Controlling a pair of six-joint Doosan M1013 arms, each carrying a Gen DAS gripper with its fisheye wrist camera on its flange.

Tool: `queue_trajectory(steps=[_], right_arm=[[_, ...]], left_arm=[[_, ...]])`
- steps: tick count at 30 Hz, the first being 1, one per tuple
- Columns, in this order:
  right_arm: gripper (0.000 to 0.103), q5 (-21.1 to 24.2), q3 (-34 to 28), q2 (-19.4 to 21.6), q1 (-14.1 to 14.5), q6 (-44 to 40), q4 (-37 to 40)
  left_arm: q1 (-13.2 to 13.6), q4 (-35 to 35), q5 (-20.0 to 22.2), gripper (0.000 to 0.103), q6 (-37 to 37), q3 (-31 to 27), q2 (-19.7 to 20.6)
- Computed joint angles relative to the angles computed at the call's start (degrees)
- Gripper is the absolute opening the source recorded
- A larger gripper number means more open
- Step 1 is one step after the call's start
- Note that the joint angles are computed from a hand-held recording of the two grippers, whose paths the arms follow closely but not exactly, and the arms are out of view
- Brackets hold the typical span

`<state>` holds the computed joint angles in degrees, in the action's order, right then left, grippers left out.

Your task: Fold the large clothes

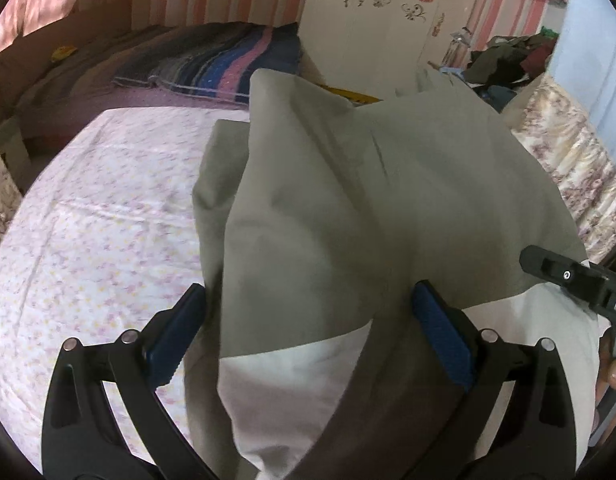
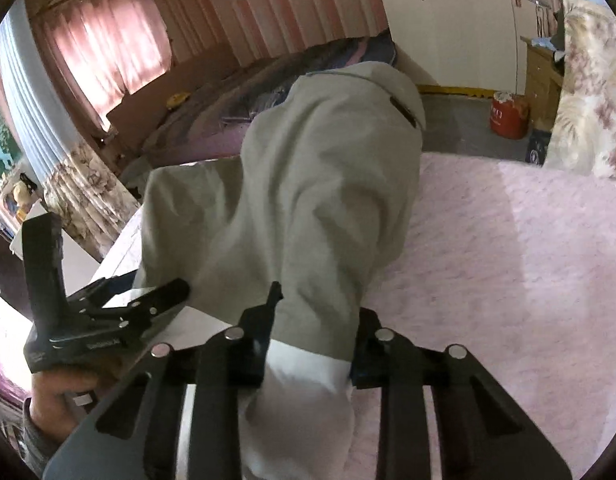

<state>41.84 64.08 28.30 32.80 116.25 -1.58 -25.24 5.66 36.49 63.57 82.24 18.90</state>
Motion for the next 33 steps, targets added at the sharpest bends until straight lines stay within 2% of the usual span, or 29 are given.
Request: queue_trajectory(steps=[4, 6, 9, 11, 12, 13, 14, 15, 16, 18, 20, 22, 25, 26, 28, 30, 32, 33], right_arm=[[0.027, 3.39, 2.61, -2.89, -3.98, -2.7, -0.33], [0.027, 4.91, 4.38, -4.26, -6.73, -5.07, 3.06], [0.03, 7.28, 7.01, -5.73, -10.09, -7.21, 5.3], [0.036, 7.57, 8.67, -6.25, -10.43, -7.82, 3.72], [0.041, 6.84, 9.26, -6.55, -9.85, -6.24, 1.03], [0.051, 6.27, 9.71, -6.87, -9.06, -3.64, -2.13], [0.057, 6.9, 9.67, -7.06, -7.76, -0.47, -7.14], [0.069, 8.15, 9.12, -6.98, -6.81, 0.91, -10.15], [0.08, 9.05, 8.65, -7.07, -5.6, 2.56, -13.52], [0.089, 9.56, 8.99, -8.07, -2.8, 7.86, -21.5], [0.092, 10.81, 9.39, -9.02, 1.08, 16.83, -32.68], [0.098, 12.71, 10.21, -9.86, 4.56, 24.45, -42.42], [0.101, 15.24, 11.48, -10.87, 9.65, 35.16, -55.42], [0.101, 14.84, 13.24, -11.91, 11.73, 39.33, -60.27], [0.101, 13.29, 16.37, -13.7, 13.38, 46.81, -65.39], [0.101, 13.22, 18.46, -15.02, 15.0, 52.5, -66.82], [0.101, 13.37, 19.78, -15.88, 15.82, 55.19, -66.97], [0.101, 14.6, 20.76, -16.28, 16.59, 57.25, -68.27]], left_arm=[[-3.5, -1.84, 1.32, 0.1, 1.01, -3.78, 2.18], [-5.98, -1.63, 1.46, 0.1, 1.12, -6.34, 3.95], [-7.84, -7.18, 0.5, 0.1, 2.18, -9.69, 6.98], [-8.86, -7.34, 0.0, 0.1, 0.64, -11.27, 8.49], [-9.72, -4.4, 0.6, 0.1, -1.3, -12.5, 9.38], [-10.55, -0.64, 1.56, 0.1, -3.44, -13.43, 9.9], [-11.11, 1.85, 1.92, 0.1, -4.99, -13.67, 10.02], [-11.4, 4.0, 2.45, 0.1, -6.28, -13.96, 10.06], [-11.32, 4.14, 2.51, 0.1, -6.57, -13.66, 9.79], [-10.91, 4.03, 2.31, 0.1, -7.27, -12.77, 8.74], [-11.32, 10.53, 1.64, 0.1, -10.68, -10.66, 6.58], [-12.44, 22.71, 1.25, 0.1, -18.03, -7.41, 3.23], [-13.82, 35.32, 2.32, 0.1, -27.02, -3.5, -1.04], [-14.38, 39.22, 2.44, 0.1, -30.16, -2.01, -2.45], [-15.43, 44.76, 1.62, 0.1, -36.13, 1.62, -5.79], [-16.62, 50.98, 0.39, 0.1, -43.64, 5.25, -8.56], [-18.65, 59.22, 4.4, 0.1, -51.36, 7.49, -9.81], [-20.4, 65.96, 8.03, 0.1, -56.28, 9.05, -10.32]])
